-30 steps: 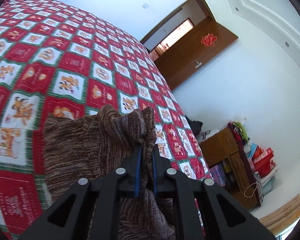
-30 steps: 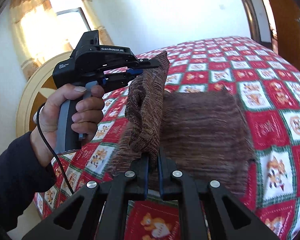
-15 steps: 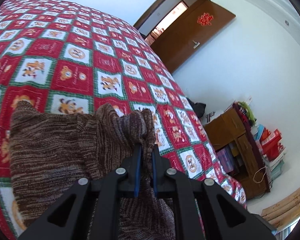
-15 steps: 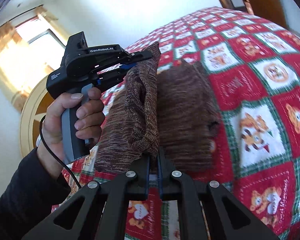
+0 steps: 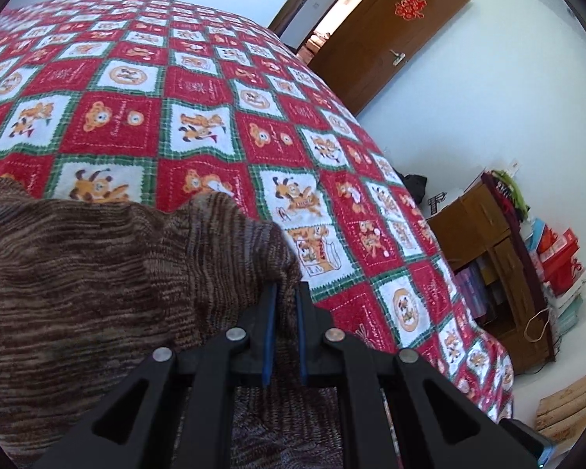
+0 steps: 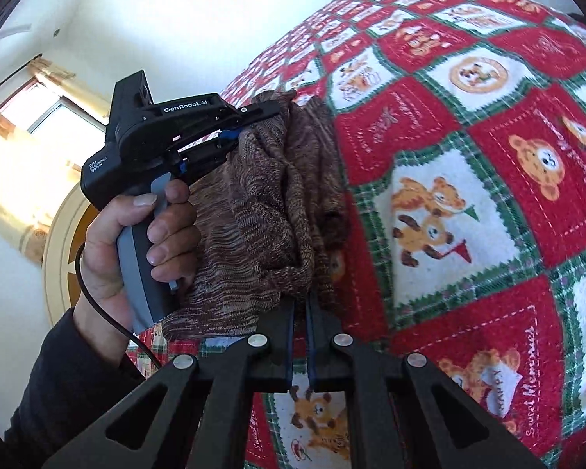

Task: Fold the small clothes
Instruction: 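Open both tools to release the sweater and press it flat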

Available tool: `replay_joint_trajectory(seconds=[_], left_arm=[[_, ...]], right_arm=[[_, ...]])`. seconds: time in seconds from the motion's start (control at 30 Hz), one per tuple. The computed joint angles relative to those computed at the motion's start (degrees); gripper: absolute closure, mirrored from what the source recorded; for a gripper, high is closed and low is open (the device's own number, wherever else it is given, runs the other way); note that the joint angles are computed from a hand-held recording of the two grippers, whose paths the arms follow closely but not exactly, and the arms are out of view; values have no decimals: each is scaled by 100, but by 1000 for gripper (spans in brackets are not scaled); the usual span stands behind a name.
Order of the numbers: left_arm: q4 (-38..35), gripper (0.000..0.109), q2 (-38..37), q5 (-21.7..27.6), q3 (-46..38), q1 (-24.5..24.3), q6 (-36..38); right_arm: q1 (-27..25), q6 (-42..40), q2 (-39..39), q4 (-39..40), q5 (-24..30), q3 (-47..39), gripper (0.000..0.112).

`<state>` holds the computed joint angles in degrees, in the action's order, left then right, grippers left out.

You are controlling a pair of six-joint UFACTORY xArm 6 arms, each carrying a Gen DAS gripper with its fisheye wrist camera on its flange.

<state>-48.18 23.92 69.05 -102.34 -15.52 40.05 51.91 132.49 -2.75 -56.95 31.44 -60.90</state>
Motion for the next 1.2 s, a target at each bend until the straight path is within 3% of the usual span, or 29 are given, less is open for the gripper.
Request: replay_joint_trajectory(seconds=[0.03,0.17,0.27,0.37,0.43,0.47,0.5,0.57,0.63,0.73,0.83,0.9,0.97,1.07,1.2], left_arm=[[-8,105,-3,7,7,-19,38],[153,105,-193,-179,193,-157,226],[86,94,-500,-236,488,-94,586],[33,67,-1026,-625,1104,76,1171],[-115,36,-1372,-974,1554,258,1545],[-162,34,-1582,-1275,1851,387,1746],[-255,34,-1697,-1397,2015,503,1927],[-393,29,-1870,-1612,2301,758,2260],[-435,18,-2004,-1996,2601,912,2465],[-476,14,-2022,-1897,2822,1114,2533],[-249,14,-2064,-2068,3148,979,2625],[-299,14,-2128,-2237,3377,904,2838],[-320,14,-2089,-2295,3426,859,2860],[-536,12,-2031,-2184,3371,934,2970],[-730,11,-1949,-1962,3327,1076,2995]], right_arm=[[5,29,-7,-18,-1,14,108],[47,45,-26,44,58,78,108],[51,-3,-49,51,89,116,108],[144,-104,-48,-23,323,48,107],[252,-13,-67,-183,591,-5,97],[338,-51,-73,-202,843,-74,89],[427,-109,-77,-233,1127,-149,73],[672,-195,-119,-398,1897,-331,70],[768,-425,-177,-441,2406,-474,70],[470,-961,-217,-462,2179,-643,70],[-130,-1532,-98,-186,1286,-796,70],[-566,-2328,220,389,775,-1130,70],[-855,-2958,563,823,597,-1506,70],[-1200,-3791,1109,1530,601,-2088,70],[-1438,-4545,1781,2097,1035,-2831,70]])
